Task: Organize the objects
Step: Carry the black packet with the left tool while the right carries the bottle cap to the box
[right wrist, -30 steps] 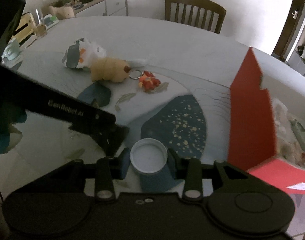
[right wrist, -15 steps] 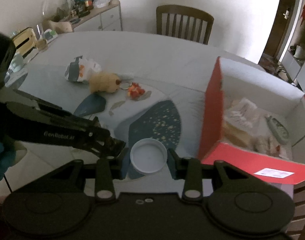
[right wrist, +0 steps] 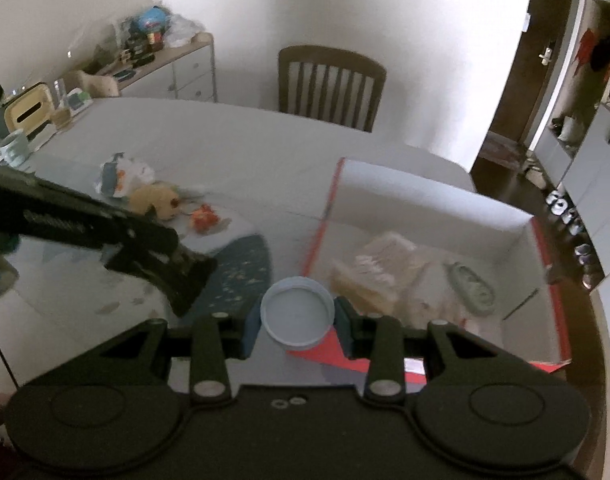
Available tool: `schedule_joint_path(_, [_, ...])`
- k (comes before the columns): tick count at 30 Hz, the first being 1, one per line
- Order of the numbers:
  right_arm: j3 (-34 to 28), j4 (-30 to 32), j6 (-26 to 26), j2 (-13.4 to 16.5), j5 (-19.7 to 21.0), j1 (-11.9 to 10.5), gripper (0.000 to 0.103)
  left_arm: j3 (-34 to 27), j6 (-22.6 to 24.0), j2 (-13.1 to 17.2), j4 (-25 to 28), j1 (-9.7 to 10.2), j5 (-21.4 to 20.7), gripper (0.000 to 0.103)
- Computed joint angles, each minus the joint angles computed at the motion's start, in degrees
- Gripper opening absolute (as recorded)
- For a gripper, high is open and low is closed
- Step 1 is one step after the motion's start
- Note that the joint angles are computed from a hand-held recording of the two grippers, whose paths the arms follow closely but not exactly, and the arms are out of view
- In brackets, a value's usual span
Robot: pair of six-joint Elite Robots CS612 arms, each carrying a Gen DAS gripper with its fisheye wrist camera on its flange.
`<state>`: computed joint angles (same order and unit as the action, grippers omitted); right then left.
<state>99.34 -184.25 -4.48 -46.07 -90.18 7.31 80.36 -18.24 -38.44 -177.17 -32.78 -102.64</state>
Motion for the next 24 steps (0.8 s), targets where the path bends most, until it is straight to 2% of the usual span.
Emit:
schedule_joint_path(5, [0.7,-1.7,-1.2,-0.3,0.0,-1.8,0.038,-2.1,0.1,0.3,-0.9,-1.25,1.6,0.019])
schedule_joint_path(11, [0.9,-3.4,-1.8,0.1,0.3,-4.0,0.038,-5.7,0.9,1.6,0.7,-2.98,3.8,0.019])
schedule_joint_path(24, [-0.5,-3.1,-3.3,2.3,-1.7,-7.6,0.038,-19.3,4.1,8.2,10.5,-5.85,5.8,0.019])
